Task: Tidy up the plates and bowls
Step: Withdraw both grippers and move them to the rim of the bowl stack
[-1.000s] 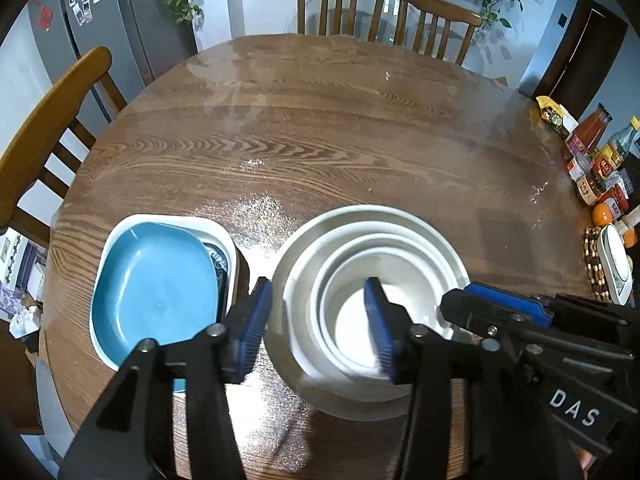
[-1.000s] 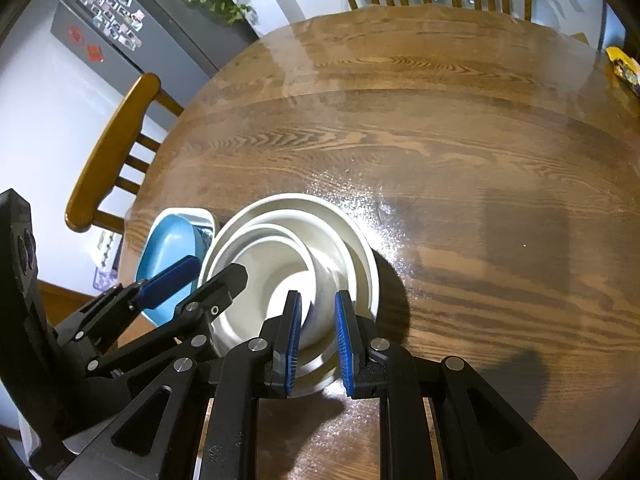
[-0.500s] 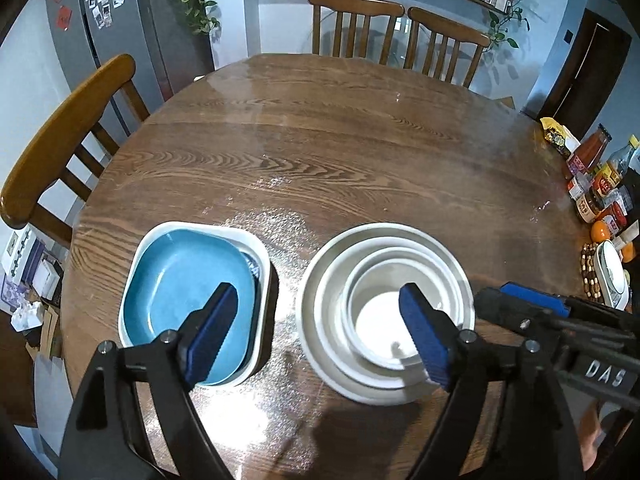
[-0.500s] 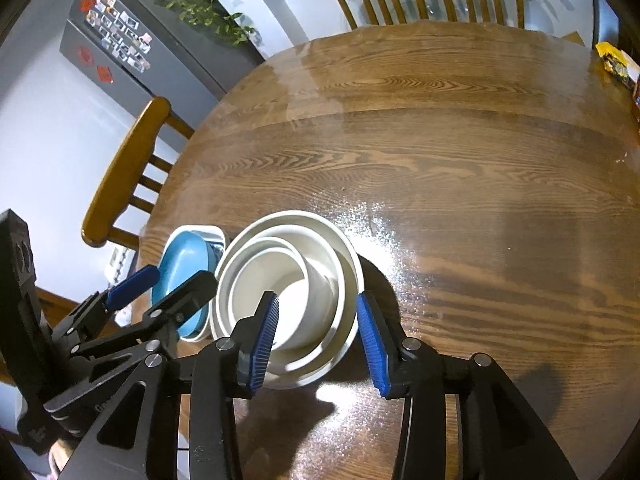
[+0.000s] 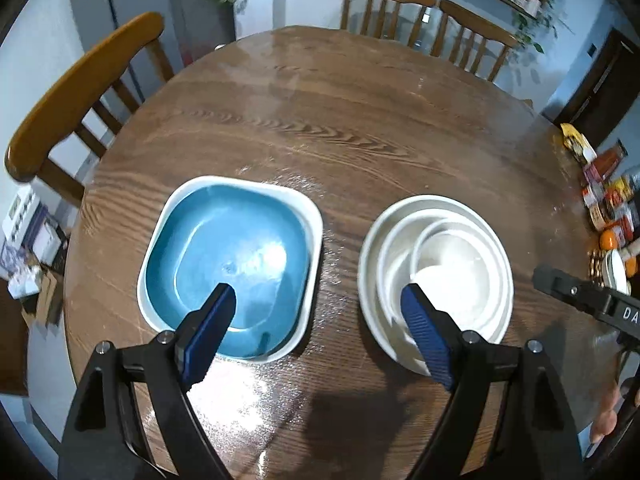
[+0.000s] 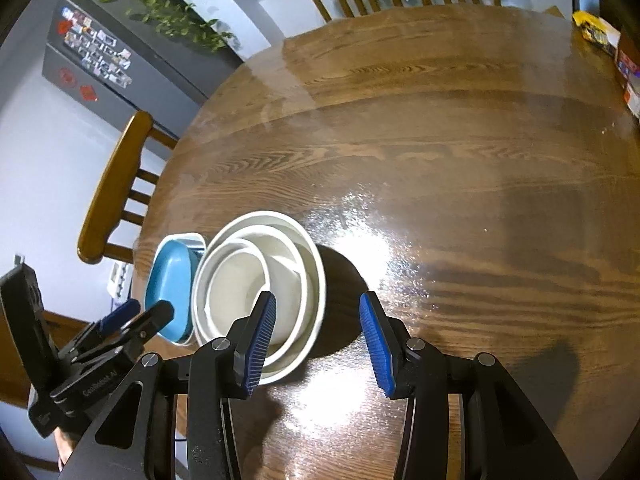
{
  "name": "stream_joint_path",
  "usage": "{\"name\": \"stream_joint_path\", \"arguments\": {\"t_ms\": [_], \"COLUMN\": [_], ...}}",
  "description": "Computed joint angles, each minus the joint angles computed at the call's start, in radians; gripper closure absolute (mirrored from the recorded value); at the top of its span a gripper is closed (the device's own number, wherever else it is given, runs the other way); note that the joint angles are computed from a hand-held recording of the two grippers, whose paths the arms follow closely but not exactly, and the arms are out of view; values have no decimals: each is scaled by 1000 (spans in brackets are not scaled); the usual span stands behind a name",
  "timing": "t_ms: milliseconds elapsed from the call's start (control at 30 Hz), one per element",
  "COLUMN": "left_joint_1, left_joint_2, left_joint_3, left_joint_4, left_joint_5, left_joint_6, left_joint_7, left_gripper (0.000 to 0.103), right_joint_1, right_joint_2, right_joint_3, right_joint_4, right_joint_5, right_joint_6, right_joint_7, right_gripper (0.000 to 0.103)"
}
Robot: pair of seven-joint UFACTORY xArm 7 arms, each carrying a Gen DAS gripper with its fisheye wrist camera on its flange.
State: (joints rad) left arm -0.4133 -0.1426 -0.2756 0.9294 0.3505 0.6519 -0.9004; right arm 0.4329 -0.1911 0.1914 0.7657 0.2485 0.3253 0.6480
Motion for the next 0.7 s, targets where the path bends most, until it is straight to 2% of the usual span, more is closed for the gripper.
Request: {"name": "stream_joint_path", "arguments": {"t_ms": [267,500,600,700], "left_joint_1": [4,15,6,9], "left_joint_2": [-18,3,15,30], "left_joint_3": [36,41,50,46], "left_joint_4": [-57,-49,-43,-25], "left_joint_5": [-170,-231,-290,-281], "left_joint_6": [-99,-112,-123,-109], "left_joint_7": [61,78,120,122], "left_gripper": [22,39,42,43], "right_joint_1": [22,33,51,47], "right_joint_2": [30,46,56,62], "right_joint_3": [-16,-26,-41,-39], "right_joint_4": [-10,-16,-16,-19], "right_joint_5": [90,155,241,277], "right_joint_6": [-23,-59,-69,-72], "right_joint_7": [-46,-95,-157,-178], "right_gripper": [58,58,58,58]}}
